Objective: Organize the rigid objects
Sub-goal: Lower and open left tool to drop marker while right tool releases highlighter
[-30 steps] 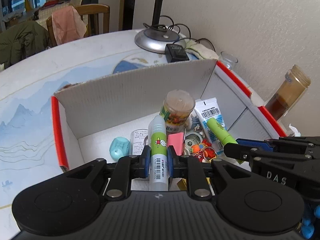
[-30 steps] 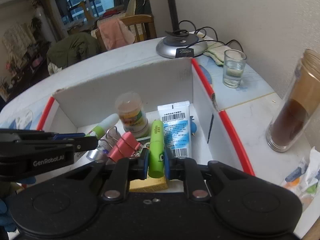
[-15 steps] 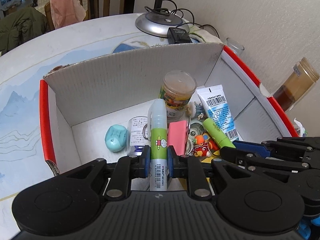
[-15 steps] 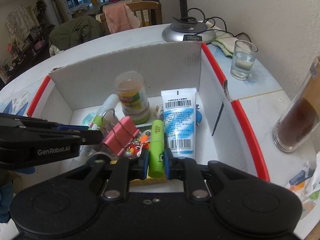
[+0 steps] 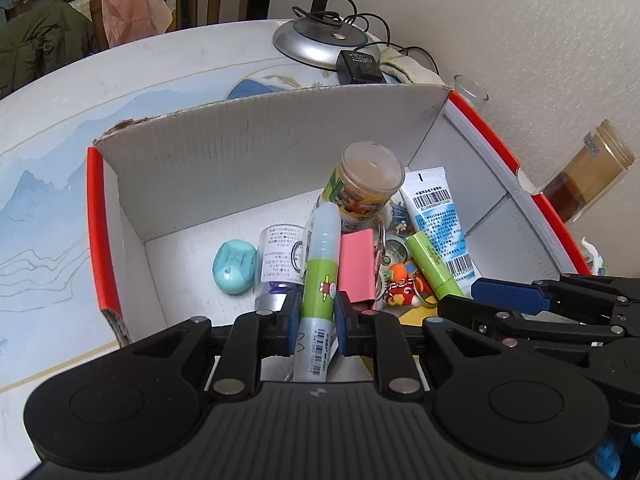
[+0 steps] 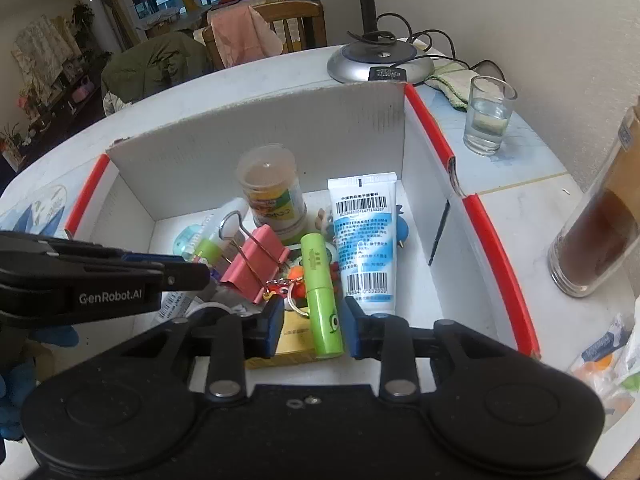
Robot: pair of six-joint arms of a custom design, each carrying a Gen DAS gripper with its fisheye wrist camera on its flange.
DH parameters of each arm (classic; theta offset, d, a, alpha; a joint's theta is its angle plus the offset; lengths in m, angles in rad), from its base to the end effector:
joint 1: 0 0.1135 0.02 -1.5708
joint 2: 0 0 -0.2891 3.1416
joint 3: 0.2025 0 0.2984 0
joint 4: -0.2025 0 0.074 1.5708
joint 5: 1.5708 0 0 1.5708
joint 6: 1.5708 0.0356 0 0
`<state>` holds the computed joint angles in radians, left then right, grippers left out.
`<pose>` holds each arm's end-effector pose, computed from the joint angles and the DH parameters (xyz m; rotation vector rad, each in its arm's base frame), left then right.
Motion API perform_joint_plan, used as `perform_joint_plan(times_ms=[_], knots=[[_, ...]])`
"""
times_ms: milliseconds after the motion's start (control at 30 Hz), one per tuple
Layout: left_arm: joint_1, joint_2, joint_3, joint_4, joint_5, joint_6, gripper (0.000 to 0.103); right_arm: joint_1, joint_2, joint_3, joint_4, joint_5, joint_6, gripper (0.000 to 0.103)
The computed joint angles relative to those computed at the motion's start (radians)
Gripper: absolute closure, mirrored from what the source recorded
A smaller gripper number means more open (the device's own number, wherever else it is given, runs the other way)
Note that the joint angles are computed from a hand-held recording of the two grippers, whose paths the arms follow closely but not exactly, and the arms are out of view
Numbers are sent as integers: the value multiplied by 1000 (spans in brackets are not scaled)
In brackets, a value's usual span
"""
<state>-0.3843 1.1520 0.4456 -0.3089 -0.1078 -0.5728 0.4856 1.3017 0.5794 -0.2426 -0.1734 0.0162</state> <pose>0.2067 -0.0795 0.1406 -0.2836 2.5767 -0.2162 0.2308 0.1288 0.1543 -0.6645 2.4794 0.4152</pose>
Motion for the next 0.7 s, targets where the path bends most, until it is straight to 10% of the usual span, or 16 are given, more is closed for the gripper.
perform_joint_plan(times_ms=[700], knots=[[-101, -468, -58, -277, -61, 0, 85, 101, -322, -78, -106, 42, 141, 58]])
